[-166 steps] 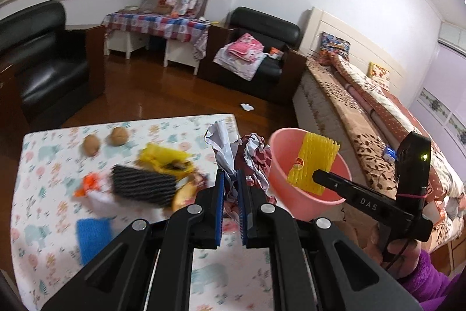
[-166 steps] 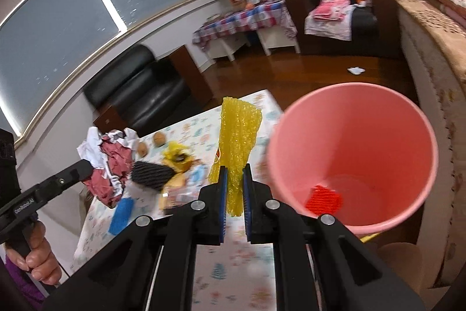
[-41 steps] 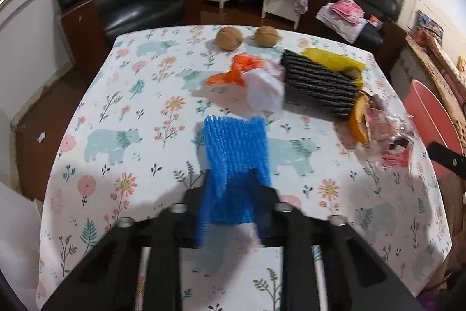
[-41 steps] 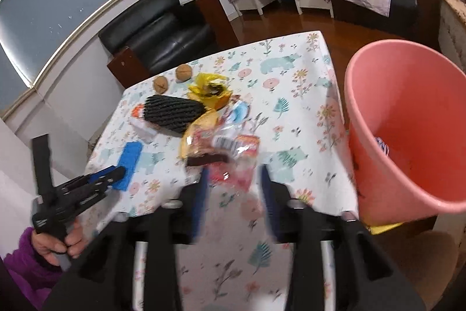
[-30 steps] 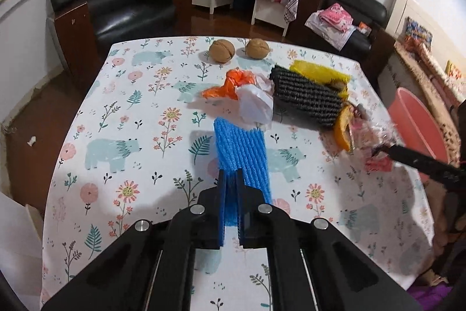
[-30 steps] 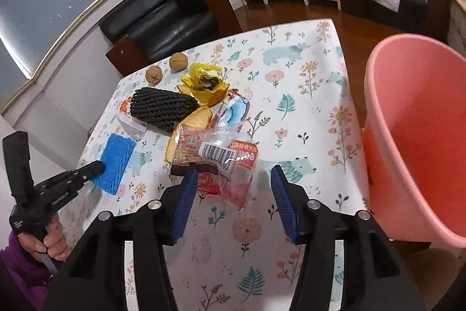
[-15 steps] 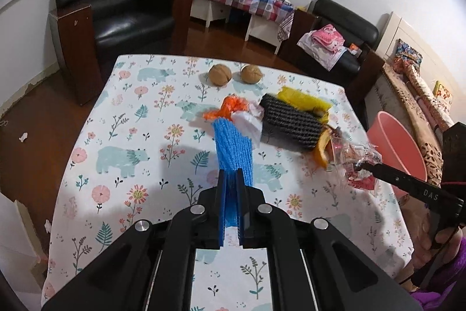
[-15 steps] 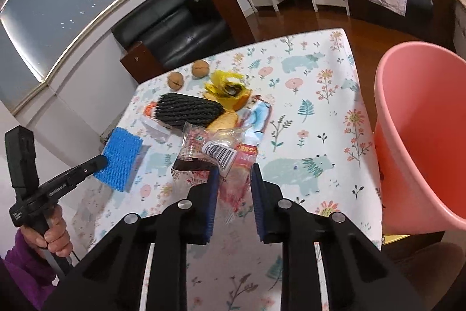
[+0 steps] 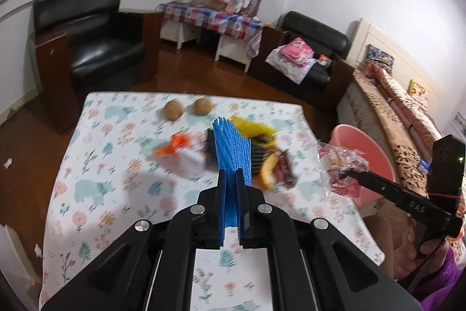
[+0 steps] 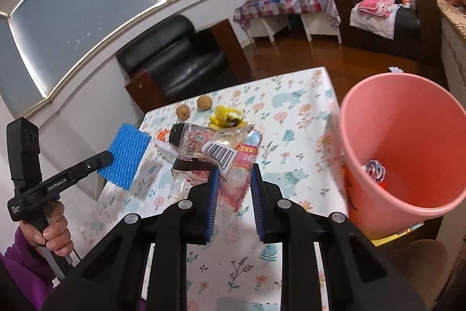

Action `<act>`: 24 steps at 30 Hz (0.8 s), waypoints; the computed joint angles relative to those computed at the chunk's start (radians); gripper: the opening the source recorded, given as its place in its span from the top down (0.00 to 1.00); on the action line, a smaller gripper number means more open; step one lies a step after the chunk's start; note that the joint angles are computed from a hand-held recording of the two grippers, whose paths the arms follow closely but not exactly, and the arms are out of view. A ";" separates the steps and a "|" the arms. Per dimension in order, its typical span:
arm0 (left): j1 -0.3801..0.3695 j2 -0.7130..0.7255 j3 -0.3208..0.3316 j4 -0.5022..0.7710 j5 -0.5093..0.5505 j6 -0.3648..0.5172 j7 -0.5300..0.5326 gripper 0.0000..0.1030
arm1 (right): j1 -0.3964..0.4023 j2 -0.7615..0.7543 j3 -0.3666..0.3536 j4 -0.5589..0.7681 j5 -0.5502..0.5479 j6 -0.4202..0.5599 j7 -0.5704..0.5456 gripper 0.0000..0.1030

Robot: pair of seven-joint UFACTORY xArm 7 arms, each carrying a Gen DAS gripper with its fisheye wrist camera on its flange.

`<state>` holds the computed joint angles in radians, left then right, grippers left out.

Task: Collect trash
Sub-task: 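Carry the snack bag and the blue net over the pink bucket with both tools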

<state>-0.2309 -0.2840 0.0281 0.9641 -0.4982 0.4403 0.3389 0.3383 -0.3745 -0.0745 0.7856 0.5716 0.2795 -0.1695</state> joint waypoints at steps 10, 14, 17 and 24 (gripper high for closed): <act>-0.064 0.080 -0.065 0.128 -0.003 0.007 0.035 0.95 | -0.109 -0.087 -0.007 -0.088 -0.107 -0.077 0.120 0.78; -0.077 0.135 -0.097 0.199 0.008 0.020 0.028 0.95 | -0.205 -0.103 0.022 -0.112 -0.209 -0.092 0.209 0.78; -0.085 0.185 -0.115 0.265 -0.010 0.042 0.026 0.95 | -0.263 -0.112 0.034 -0.125 -0.281 -0.102 0.262 0.78; -0.099 0.310 -0.182 0.412 -0.001 0.075 0.013 0.95 | -0.431 -0.128 0.098 -0.155 -0.456 -0.110 0.401 0.78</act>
